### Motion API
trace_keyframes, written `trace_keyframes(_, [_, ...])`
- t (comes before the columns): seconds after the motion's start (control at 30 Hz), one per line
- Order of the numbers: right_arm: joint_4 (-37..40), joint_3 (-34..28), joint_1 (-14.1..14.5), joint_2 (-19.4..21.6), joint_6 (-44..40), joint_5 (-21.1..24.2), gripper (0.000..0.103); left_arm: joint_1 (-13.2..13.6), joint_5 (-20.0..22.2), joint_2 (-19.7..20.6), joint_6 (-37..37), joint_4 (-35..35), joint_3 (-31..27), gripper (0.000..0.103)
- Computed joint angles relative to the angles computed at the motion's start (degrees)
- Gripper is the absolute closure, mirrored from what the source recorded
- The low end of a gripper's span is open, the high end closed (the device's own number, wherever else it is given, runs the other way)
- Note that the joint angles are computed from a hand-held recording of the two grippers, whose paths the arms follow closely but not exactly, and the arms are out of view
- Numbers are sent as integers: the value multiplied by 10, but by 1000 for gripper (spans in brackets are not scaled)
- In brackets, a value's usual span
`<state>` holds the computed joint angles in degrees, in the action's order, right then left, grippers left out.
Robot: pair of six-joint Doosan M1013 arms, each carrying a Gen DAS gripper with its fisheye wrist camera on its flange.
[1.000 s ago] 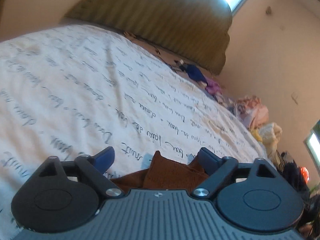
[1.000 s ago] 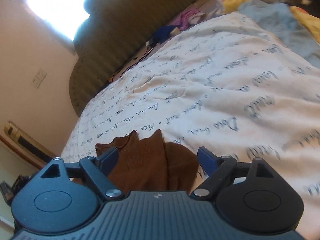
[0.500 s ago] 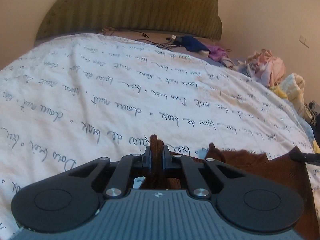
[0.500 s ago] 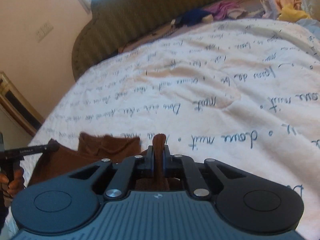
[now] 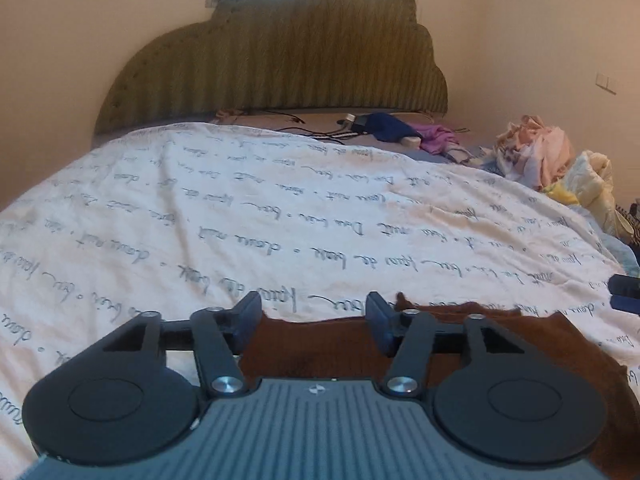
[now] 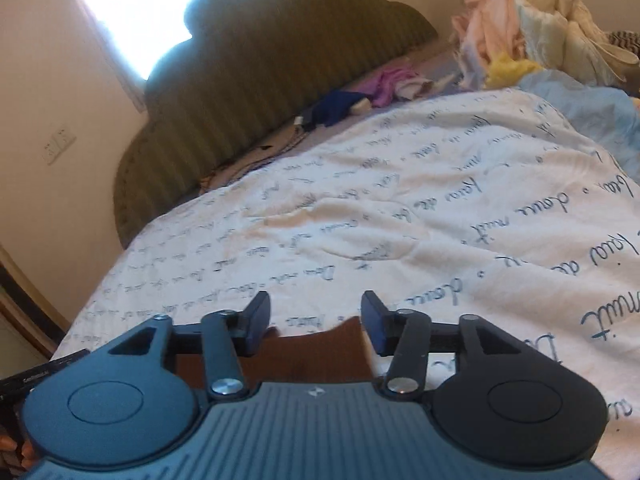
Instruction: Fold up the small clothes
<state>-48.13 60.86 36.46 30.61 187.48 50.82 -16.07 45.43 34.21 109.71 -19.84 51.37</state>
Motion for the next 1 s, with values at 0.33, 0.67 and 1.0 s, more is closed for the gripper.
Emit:
trace_keyframes(0.33, [32,-53,2,69,-111,82,41,-27,2,26,-75,139,9,25])
trace_keyframes(0.67, [23,-120,36,89,-177,127,38,-27,-2,23,-78,144,14,24])
trace_keyframes(1.0, [16,-102,46,85,-142,159,36,-27,-3,23,-81,146,15,23])
